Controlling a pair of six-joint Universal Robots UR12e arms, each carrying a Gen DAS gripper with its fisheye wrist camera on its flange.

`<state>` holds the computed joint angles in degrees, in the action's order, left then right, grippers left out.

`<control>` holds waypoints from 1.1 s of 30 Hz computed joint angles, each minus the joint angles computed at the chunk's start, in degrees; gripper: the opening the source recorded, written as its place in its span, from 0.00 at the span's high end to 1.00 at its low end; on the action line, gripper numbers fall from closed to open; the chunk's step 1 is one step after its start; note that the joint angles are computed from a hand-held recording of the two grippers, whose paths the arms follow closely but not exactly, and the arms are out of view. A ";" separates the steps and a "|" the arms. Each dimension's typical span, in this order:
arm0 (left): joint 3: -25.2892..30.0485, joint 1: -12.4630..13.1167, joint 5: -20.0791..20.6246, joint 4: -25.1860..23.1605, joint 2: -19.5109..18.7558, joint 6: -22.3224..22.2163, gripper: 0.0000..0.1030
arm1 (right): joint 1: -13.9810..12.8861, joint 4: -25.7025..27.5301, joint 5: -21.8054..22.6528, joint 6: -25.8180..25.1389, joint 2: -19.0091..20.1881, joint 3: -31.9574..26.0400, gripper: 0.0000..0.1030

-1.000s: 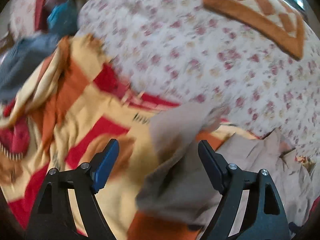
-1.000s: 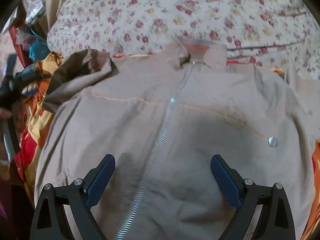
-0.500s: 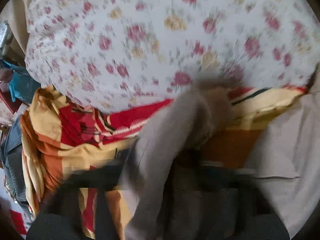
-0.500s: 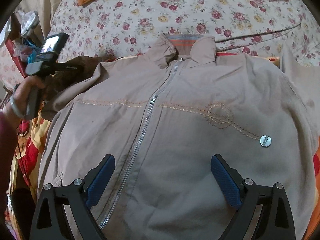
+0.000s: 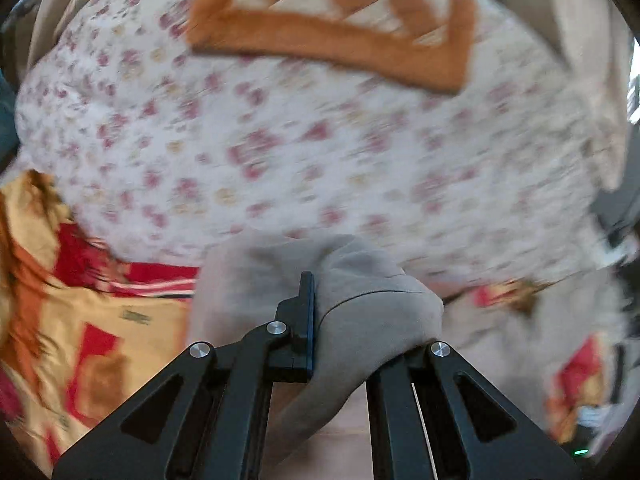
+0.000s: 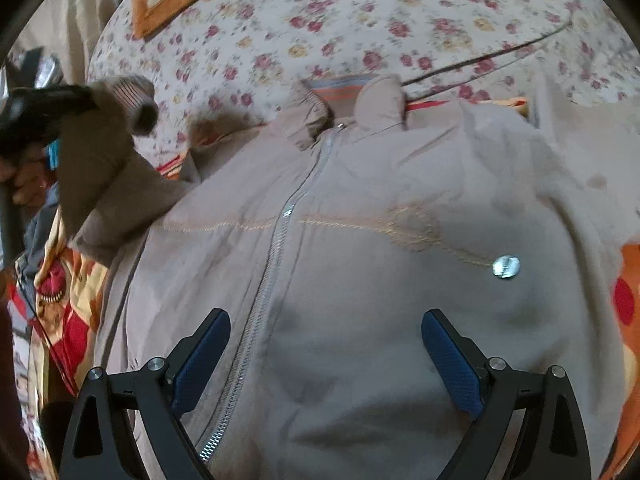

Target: Fold large clothes

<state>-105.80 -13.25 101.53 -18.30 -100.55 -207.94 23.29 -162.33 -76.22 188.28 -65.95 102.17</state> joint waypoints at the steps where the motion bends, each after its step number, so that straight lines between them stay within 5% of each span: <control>1: -0.30 -0.83 -1.63 2.76 -0.34 -1.34 0.96 | -0.18 -0.85 -0.46 0.61 -0.27 0.29 0.08; 4: -0.79 -3.38 -5.33 7.82 -2.96 -4.28 0.90 | -0.89 -3.60 -1.95 3.30 -1.05 1.05 0.08; 5: -0.59 -3.95 -7.56 6.92 -3.75 -4.94 0.77 | -1.25 -4.14 -2.68 4.70 -1.33 1.23 0.08; 6: -0.04 -4.41 -11.25 3.62 -4.98 -5.05 0.54 | -1.48 -4.38 -3.15 5.79 -1.52 1.37 0.08; 7: 0.66 -4.72 -13.76 -0.32 -5.89 -4.61 0.45 | -1.90 -4.60 -3.82 7.55 -1.80 1.60 0.08; 9: 0.86 -5.34 -17.12 -5.07 -7.44 -4.62 0.44 | -2.73 -4.46 -4.34 10.55 -2.32 2.10 0.08; 13: -2.30 -6.79 -14.48 -6.14 -5.22 -3.49 0.44 | -4.35 -4.72 -1.81 14.46 -3.06 3.04 0.08; 18: -7.88 -9.54 1.48 -5.65 0.94 0.79 0.44 | -4.33 -7.25 0.57 13.20 -3.42 3.50 0.06; 22: -10.92 -9.01 13.93 -11.34 2.36 -8.78 0.44 | -3.98 -2.56 6.39 12.64 -2.25 1.44 0.06; 26: -14.17 -5.03 9.15 -13.73 4.30 -18.47 0.44 | -4.97 -1.59 20.53 16.95 -1.58 1.33 0.06; 28: -14.69 -3.79 6.95 -12.82 4.47 -20.40 0.44 | -4.47 -2.77 20.88 17.91 -1.13 0.67 0.05; 33: -13.15 -4.88 10.34 -15.10 3.33 -21.45 0.44 | -2.69 -6.32 14.99 25.32 4.34 -4.85 0.02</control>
